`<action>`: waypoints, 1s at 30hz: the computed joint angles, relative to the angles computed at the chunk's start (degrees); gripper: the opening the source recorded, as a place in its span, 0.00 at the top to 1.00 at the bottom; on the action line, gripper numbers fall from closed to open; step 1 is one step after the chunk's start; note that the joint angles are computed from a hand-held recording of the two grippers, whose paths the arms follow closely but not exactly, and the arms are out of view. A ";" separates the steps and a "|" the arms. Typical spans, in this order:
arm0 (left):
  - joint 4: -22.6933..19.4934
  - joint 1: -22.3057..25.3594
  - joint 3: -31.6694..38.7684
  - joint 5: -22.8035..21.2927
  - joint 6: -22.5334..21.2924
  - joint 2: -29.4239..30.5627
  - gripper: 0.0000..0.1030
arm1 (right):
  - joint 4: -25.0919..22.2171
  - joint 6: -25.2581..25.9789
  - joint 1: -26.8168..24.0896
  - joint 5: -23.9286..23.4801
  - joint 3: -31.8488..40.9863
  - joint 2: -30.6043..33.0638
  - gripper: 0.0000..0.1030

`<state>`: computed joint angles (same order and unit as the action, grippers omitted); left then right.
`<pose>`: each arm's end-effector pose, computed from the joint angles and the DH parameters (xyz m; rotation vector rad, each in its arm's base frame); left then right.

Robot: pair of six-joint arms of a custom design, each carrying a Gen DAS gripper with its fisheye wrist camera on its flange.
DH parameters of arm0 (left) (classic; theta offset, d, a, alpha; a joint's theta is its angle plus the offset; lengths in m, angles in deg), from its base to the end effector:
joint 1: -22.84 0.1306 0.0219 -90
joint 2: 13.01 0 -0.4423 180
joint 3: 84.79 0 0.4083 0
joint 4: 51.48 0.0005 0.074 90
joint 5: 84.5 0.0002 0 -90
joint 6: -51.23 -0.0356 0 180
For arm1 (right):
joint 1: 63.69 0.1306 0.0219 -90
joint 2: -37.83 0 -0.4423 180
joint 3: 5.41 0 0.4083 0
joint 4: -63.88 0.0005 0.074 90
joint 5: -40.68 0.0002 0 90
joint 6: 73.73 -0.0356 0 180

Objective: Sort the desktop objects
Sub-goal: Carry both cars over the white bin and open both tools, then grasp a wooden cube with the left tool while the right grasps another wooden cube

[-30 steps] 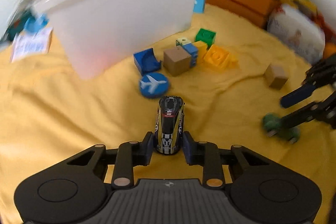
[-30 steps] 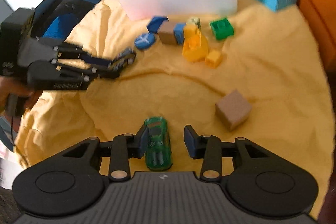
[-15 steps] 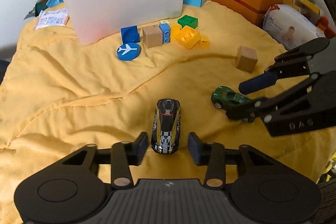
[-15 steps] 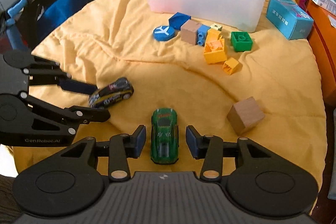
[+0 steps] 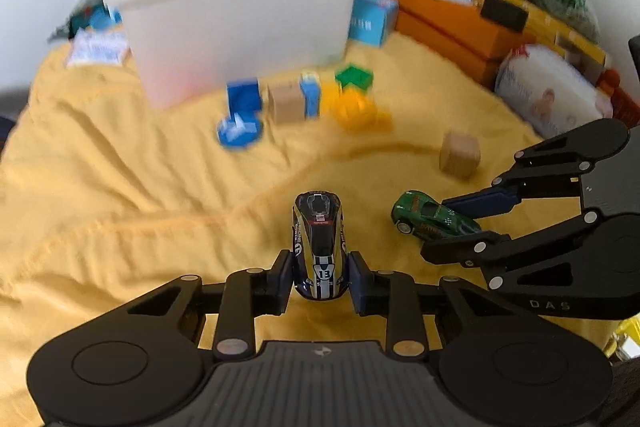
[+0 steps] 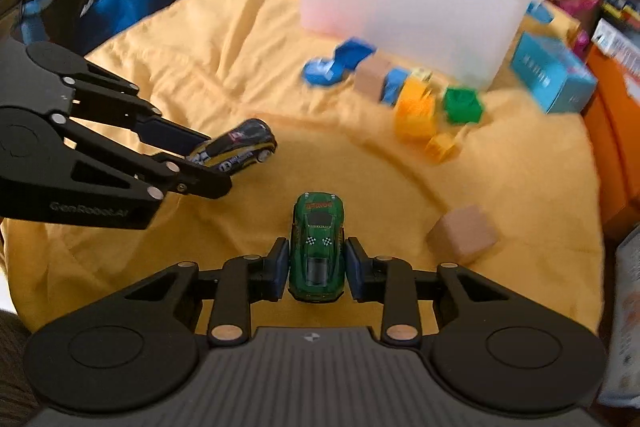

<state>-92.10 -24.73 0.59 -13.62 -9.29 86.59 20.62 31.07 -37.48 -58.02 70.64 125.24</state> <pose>0.3815 -0.4008 0.3783 0.2568 2.4468 -0.1611 0.4153 0.2099 0.4029 -0.9433 2.3471 0.2716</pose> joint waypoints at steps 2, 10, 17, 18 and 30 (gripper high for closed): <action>0.32 0.56 0.90 -1.07 -0.66 -0.47 0.69 | 1.15 -0.53 -0.61 0.09 0.82 -0.04 0.68; 5.67 6.40 9.68 -9.82 -10.44 1.33 0.69 | 13.74 -1.64 -2.44 2.51 10.57 4.93 0.68; 3.42 12.06 22.45 -10.69 -17.23 10.30 0.67 | 16.99 -5.74 -2.76 5.13 24.50 15.82 0.66; 2.18 12.34 24.02 -10.93 -17.92 11.48 0.66 | 15.57 -5.22 -2.77 5.23 26.41 17.33 0.66; 3.80 7.36 14.74 -11.77 -14.11 5.49 0.45 | 19.87 -8.76 -6.85 -1.55 14.18 7.65 0.58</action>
